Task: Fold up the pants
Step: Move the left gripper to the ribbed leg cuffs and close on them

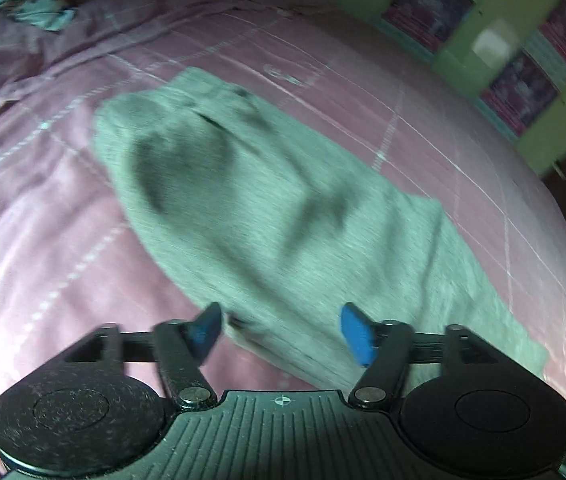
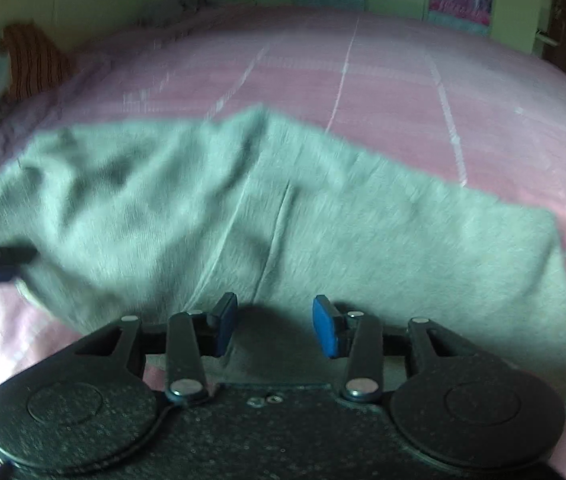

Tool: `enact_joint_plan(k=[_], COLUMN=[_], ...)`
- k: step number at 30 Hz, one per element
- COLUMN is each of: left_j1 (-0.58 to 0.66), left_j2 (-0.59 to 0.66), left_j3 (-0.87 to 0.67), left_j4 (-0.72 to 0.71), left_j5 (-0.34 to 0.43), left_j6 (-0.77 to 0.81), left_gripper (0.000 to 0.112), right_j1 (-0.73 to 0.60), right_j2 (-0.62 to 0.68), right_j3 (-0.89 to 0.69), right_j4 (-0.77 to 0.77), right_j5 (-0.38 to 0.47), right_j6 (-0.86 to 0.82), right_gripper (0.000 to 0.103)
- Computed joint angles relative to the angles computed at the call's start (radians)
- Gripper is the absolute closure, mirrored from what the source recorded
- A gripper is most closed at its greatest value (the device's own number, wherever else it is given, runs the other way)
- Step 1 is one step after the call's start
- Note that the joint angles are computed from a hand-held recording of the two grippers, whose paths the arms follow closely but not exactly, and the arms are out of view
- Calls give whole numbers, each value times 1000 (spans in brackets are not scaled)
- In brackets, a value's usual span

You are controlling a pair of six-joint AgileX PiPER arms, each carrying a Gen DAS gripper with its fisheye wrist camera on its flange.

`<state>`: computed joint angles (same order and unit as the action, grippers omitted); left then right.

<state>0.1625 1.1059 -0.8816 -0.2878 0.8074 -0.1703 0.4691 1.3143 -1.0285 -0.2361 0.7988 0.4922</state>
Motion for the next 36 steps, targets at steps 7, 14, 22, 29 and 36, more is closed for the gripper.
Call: enact_joint_plan(k=[7,14,22,29,36], left_j1=[248,361,367,306,325], left_j2=[74,170,290,435,496], left_j3=[9,42,74,32,34], left_j4=[-190,-406,-675,-858,-996], left_j5=[31,13,-91,-208,-193], left_j6=[178,318,463,573,662], left_gripper=[43,43,43,66,93], right_j1=[-6,-4,-1,-1,14], right_j2=[-10,4,8,18,25], right_j3=[-41,-6,-5,-12,-16], right_j4=[16,39,33,21,-2], right_j5=[17,-9,-12,-9,-2], right_j6=[37,34,32,35,51], right_gripper=[61,60,60,59,59])
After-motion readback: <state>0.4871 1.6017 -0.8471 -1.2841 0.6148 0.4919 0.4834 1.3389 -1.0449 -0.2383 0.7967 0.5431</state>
